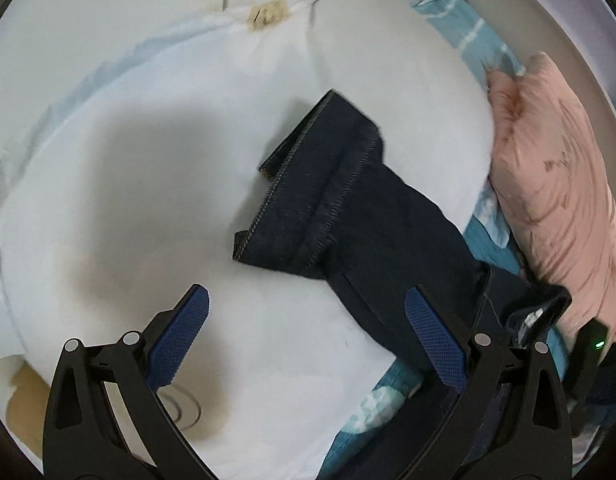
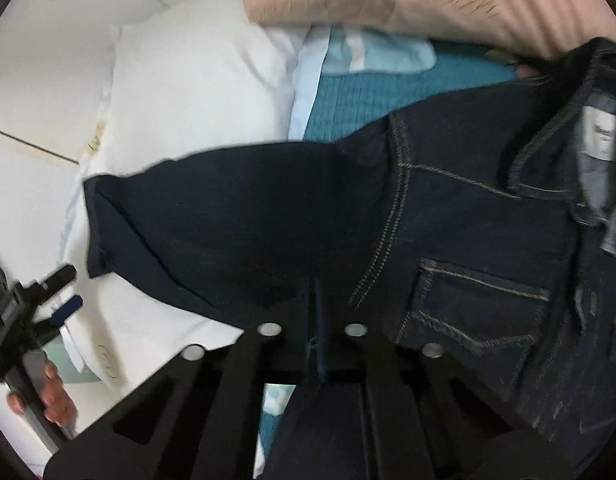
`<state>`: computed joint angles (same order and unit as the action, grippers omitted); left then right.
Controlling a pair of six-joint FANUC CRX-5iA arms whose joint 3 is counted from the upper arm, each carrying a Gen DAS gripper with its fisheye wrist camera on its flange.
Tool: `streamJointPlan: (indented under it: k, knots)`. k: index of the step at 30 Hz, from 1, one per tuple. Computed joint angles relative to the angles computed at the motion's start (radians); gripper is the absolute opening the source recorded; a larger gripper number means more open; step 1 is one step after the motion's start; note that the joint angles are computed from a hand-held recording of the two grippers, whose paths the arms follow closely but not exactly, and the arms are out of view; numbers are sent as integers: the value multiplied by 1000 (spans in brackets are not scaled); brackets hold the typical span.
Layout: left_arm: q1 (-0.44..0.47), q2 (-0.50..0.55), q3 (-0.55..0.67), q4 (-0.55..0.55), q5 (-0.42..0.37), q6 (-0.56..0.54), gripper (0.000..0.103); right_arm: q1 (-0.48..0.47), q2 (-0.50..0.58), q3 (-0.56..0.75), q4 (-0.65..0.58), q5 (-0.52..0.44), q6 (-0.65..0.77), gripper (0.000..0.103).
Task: Fold large clothes
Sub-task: 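Grasp the sleeve cuff with the left gripper and fold it across the jacket front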
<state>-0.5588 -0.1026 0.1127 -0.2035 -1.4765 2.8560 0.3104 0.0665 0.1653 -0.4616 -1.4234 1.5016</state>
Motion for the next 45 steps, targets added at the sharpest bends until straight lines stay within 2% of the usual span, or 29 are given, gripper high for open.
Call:
streamJointPlan:
  k: [4, 7, 9, 11, 12, 13, 14, 15, 16, 18, 20, 24, 33, 34, 35, 39, 45]
  knots:
    - [62, -45, -96, 64, 106, 0, 98, 8, 66, -34, -1, 11, -35, 0]
    - [88, -46, -119, 81, 119, 18, 98, -3, 102, -53, -24, 35, -49, 0]
    - [92, -46, -118, 70, 133, 30, 98, -34, 121, -30, -70, 3, -56, 0]
    - [100, -51, -133, 66, 180, 25, 97, -34, 125, -26, -70, -1, -25, 0]
    - [108, -48, -140, 69, 194, 22, 90, -34, 124, -28, -69, 1, -13, 0]
    - [108, -32, -128, 62, 169, 31, 78, -36, 123, -29, -73, 1, -11, 0]
    - [101, -7, -101, 44, 121, 38, 61, -39, 123, -30, -78, 2, -10, 0]
    - [91, 12, -79, 26, 92, 28, 55, -43, 123, -31, -83, 3, -12, 0]
    - [81, 18, -69, 12, 89, 14, 48, -46, 125, -35, -88, 9, -17, 0]
    - [74, 20, -63, 14, 99, -25, 21, -44, 127, -31, -86, 6, -19, 0]
    - [72, 16, -59, 23, 117, -26, 14, -47, 125, -28, -82, 0, -20, 0]
    - [45, 52, 8, -8, 56, -30, 12, -32, 91, -47, -60, 14, -42, 0]
    - [-77, 171, 222, -77, -61, -34, 12, -105, -10, -14, -116, -34, 14, 1]
    - [-95, 190, 252, -87, -78, -33, 12, -120, -24, -6, -118, -40, 23, 1]
    - [-108, 206, 277, -91, -86, -37, 4, -137, -38, 1, -120, -46, 31, 1]
    - [-167, 285, 404, -111, -140, -48, 4, -202, -82, 49, -134, -92, 48, 1]
    - [-231, 405, 604, -126, -195, -62, 4, -363, -120, 99, -189, -156, 126, 1]
